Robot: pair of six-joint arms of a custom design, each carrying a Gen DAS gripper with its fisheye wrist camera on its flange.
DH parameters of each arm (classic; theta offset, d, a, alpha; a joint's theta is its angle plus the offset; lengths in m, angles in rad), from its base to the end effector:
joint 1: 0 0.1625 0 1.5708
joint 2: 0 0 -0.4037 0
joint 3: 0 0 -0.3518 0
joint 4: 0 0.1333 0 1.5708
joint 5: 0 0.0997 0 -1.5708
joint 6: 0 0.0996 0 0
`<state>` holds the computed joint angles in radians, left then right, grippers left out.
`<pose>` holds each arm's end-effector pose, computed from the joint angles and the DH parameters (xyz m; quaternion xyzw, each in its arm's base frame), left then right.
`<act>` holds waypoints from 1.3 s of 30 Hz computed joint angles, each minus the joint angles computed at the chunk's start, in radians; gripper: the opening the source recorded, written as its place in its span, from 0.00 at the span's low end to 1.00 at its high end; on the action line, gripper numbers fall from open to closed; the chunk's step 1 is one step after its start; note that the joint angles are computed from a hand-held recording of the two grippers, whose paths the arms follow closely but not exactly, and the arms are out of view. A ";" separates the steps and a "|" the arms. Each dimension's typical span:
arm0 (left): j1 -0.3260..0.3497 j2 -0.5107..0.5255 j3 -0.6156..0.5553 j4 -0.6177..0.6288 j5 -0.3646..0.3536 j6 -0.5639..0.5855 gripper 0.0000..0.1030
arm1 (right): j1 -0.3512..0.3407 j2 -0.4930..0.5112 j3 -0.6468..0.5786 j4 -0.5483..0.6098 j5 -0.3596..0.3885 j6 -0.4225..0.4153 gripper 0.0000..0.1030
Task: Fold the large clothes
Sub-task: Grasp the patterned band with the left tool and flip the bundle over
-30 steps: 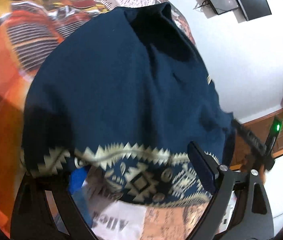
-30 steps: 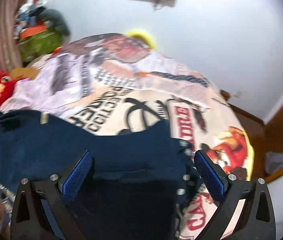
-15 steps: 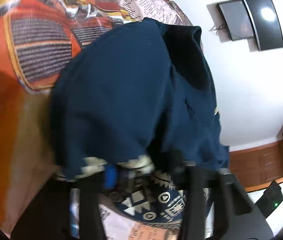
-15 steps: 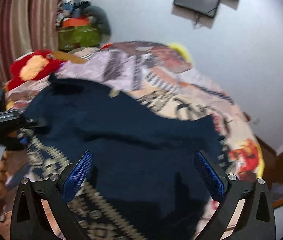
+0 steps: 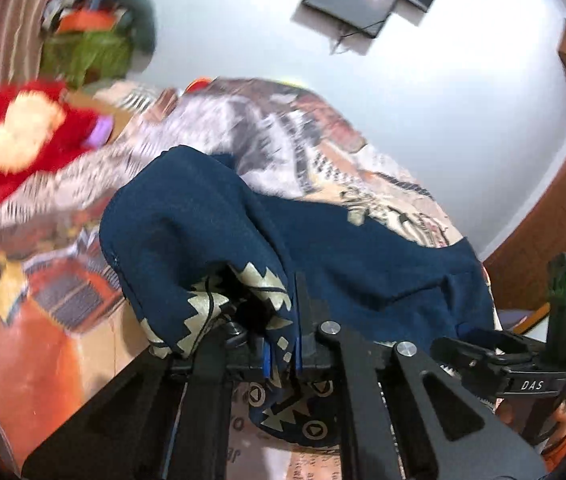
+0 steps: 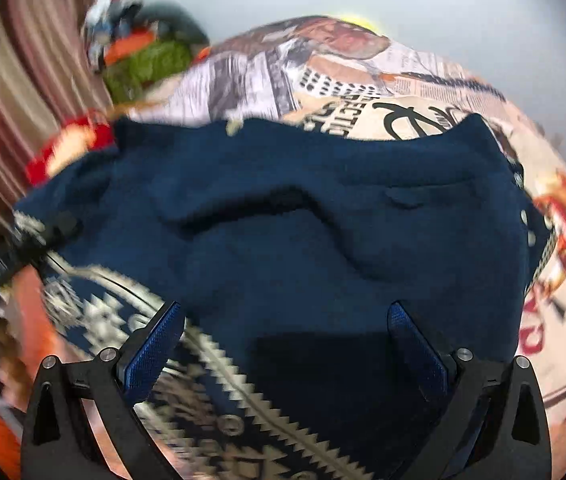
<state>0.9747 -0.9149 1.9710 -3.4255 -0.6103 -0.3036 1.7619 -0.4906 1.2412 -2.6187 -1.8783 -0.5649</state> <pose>-0.1196 -0.5591 0.2078 -0.0586 0.8346 -0.4956 0.2334 0.2412 -0.7035 0.0512 0.3396 -0.9167 0.1157 0.1760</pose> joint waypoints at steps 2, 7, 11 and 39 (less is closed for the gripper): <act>-0.014 0.008 -0.016 -0.009 0.001 0.031 0.06 | -0.002 0.000 -0.009 0.039 0.017 0.027 0.99; -0.042 0.021 -0.042 0.035 0.014 0.083 0.06 | 0.004 0.033 0.006 -0.022 -0.066 -0.073 1.00; -0.069 0.064 -0.093 0.043 0.026 0.183 0.06 | 0.013 0.021 0.060 -0.096 -0.110 -0.208 1.00; -0.155 0.226 -0.246 0.482 -0.353 0.222 0.03 | -0.170 -0.426 0.281 -0.090 -0.084 -0.098 1.00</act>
<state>0.8194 -0.6888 1.7248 -2.9434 -0.9631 -0.0816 1.5916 -0.9169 1.5223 -2.7082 -1.9625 -0.6628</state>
